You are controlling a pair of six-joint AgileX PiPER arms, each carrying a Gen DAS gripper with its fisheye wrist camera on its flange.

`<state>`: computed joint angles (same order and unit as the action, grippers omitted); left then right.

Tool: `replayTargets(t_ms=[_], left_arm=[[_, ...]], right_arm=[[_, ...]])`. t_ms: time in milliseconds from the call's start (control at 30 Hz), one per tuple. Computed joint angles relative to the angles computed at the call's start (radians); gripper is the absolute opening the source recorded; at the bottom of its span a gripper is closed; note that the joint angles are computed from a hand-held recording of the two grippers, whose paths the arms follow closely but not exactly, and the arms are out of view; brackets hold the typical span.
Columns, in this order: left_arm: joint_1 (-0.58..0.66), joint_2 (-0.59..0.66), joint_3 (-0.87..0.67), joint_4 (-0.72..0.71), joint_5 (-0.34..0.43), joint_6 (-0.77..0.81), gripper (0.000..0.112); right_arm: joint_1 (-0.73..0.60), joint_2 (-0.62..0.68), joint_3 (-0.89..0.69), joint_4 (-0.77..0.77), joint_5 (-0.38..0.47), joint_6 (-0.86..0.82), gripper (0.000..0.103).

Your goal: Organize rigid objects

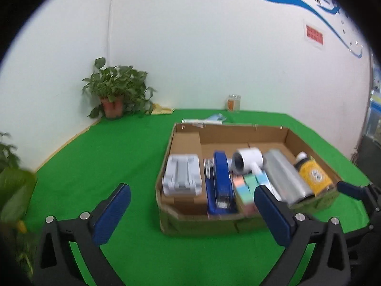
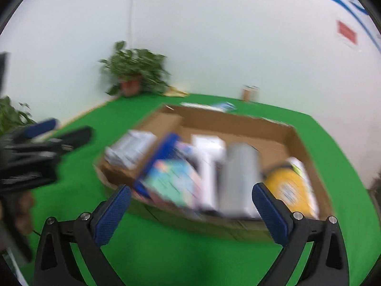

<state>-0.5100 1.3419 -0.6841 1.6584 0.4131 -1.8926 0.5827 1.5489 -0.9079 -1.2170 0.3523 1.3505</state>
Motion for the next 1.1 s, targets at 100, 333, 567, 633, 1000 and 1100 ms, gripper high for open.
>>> replayTargets(t_ms=[100, 333, 567, 633, 1000, 1100], left_arm=[[-0.173, 0.008, 0.055, -0.069, 0.147, -0.074, 0.103], [-0.322, 0.05, -0.008, -0.232, 0.134, -0.008, 0.103], [-0.45, 0.089, -0.051, -0.319, 0.307, 0.035, 0.103], [-0.454, 0.088, -0.057, -0.336, 0.305, 0.045, 0.103], [-0.455, 0.086, -0.05, -0.366, 0.307, 0.062, 0.103], [-0.459, 0.087, -0.046, -0.352, 0.319, 0.051, 0.103]], right_arm=[[-0.019, -0.058, 0.102, -0.05, 0.049, 0.035, 0.102], [-0.1, -0.222, 0.281, -0.099, 0.007, 0.079, 0.102], [-0.068, -0.363, 0.351, -0.004, 0.053, 0.003, 0.102], [-0.079, -0.372, 0.358, 0.009, 0.039, -0.01, 0.102], [-0.084, -0.367, 0.368, 0.019, 0.02, -0.007, 0.102], [-0.079, -0.362, 0.368, 0.0, 0.029, 0.016, 0.102]])
